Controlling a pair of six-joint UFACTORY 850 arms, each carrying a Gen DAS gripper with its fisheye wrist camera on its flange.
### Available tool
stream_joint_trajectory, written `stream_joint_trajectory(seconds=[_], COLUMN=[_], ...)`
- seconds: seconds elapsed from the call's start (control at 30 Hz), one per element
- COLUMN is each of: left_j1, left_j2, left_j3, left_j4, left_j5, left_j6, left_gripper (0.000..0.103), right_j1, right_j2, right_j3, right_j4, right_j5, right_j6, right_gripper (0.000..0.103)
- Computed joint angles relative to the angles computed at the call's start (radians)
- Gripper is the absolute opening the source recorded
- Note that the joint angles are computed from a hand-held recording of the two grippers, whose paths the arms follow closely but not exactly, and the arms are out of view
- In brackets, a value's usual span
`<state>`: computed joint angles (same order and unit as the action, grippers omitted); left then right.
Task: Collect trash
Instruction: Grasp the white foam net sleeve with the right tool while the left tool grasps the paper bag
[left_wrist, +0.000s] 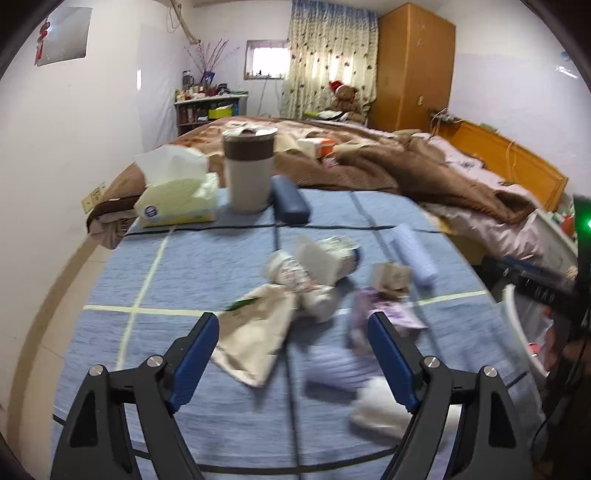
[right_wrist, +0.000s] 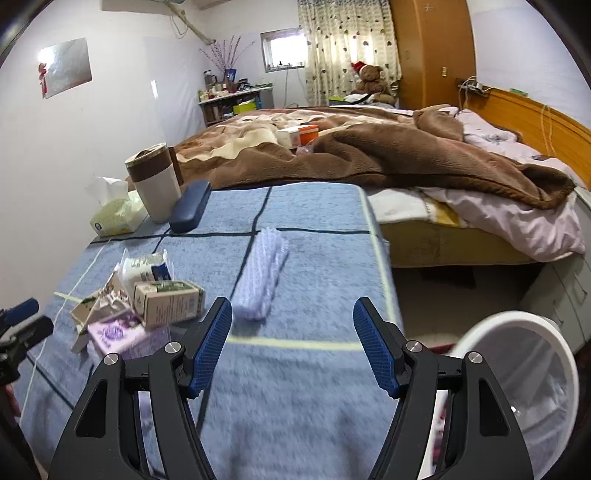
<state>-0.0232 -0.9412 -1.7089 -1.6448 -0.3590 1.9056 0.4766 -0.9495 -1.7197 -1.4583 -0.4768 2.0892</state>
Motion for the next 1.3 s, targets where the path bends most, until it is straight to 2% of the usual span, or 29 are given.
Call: stream_joint_trajectory(seconds=[0.13,0.27,0.33,0.37,0.57,0.8,1.07,1.17,1.3], left_j1=[0.013,0.014,0.014,0.012,0.004,-0.005,-0.001,0.005,0.009], left_j2=[-0.072,-0.125,-0.163,-0.175,-0.255,-0.333,-0.386,-0.402,-0.422], left_j3=[-0.114,-0.190,-0.251,-0.267,-0.397,-0.527,-0.618,-0.643,-0.681], left_j4=[0.243,0.365,0.496,0.515,0.702,0.938,1.106,1.118,1.087], left_j5=[-0.017,-0.021,-0.049,-0.043,-0.082,-0.093,-0.100,-0.112,-0.166], left_j6=[-0.233,-0.308,-0.422,-0.435,-0.591,-0.808,-1.002,-1.022,-1.002], left_gripper=[0.087,0.088,0.088,0.088,0.089,0.089,0.089,0.088,0.070], right_j1=[-0.014,-0.025,-0.032,-0.036,-0.043,-0.049,-0.059,-0.059,-0.060], right_j2=[-0.054,-0.098,-0.113,-0.124,-0.196,-0.284,-0.331,-0.353,-0.359], right_j3=[-0.088,-0.156,-0.177,-0.195,-0.317,-0.477,-0.549,-0.586,-0.595], right_j4=[0.127,0.200,0.230,0.268,0.446,0.630,0.722,0.745,0.774], right_j5=[0.024,0.045,0.068,0.073,0.046,-0.038,-0.070,-0.096,-0.097], right_j6=[-0.161,-0.262,-0.294,-0.331,-0.551,-0.770,-0.844,-0.877,-0.896], right_gripper=[0.070,0.070,0.070,0.070,0.070,0.070,0.070,0.070,0.070])
